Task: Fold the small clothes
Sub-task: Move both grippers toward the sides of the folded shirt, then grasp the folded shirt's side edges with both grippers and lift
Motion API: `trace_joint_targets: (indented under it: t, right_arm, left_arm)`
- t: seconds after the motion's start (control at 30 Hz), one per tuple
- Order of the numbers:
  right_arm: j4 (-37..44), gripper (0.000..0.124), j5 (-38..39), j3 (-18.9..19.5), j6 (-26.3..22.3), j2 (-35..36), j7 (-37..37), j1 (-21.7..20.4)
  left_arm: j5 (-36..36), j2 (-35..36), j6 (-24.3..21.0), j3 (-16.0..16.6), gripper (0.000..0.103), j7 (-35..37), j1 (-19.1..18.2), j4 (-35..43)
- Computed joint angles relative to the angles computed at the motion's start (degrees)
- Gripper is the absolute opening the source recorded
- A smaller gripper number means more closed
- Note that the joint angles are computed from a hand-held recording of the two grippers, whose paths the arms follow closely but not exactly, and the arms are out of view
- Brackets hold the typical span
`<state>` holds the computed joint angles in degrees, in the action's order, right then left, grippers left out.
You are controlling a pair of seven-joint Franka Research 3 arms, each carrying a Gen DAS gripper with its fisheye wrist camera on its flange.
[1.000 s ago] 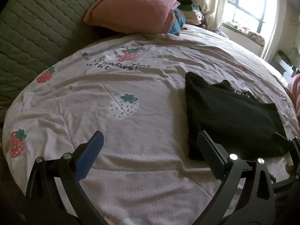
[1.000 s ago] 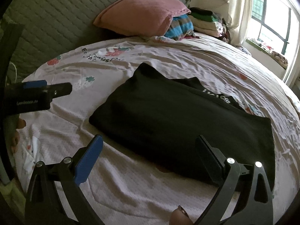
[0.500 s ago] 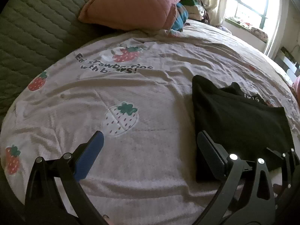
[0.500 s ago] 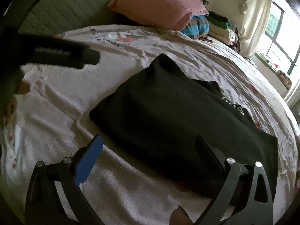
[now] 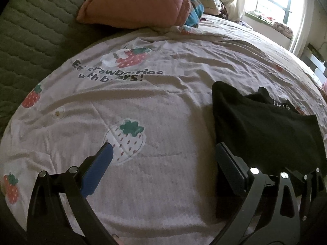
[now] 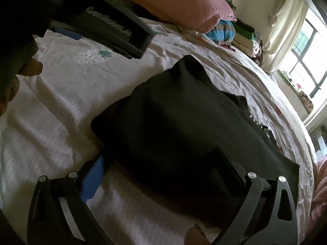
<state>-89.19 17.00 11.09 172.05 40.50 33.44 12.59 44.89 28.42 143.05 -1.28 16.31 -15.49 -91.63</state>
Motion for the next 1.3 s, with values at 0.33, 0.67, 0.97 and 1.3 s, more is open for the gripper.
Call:
trace_joint_targets:
  t: [0.33,0.67,0.97,1.3]
  right_arm:
    - [3.7,0.099,-0.6,0.8,1.4,3.1,-1.1,0.0]
    - [3.1,0.066,2.8,15.5,6.5,4.7,-8.4,-11.7]
    - [0.1,0.015,7.6,26.7,6.7,5.2,-18.3,-20.4]
    - [-0.2,0.011,15.8,29.0,1.4,3.9,-23.2,-23.3]
  left_arm:
    - [-3.8,4.6,-2.1,-0.4,0.093,5.9,0.5,6.7]
    - [-12.5,9.5,-0.9,-1.7,0.093,12.4,2.3,13.8]
    - [-28.0,14.2,4.7,-7.1,0.093,21.0,6.8,18.6]
    - [-36.9,24.3,-2.6,-8.7,0.089,30.2,6.4,34.1]
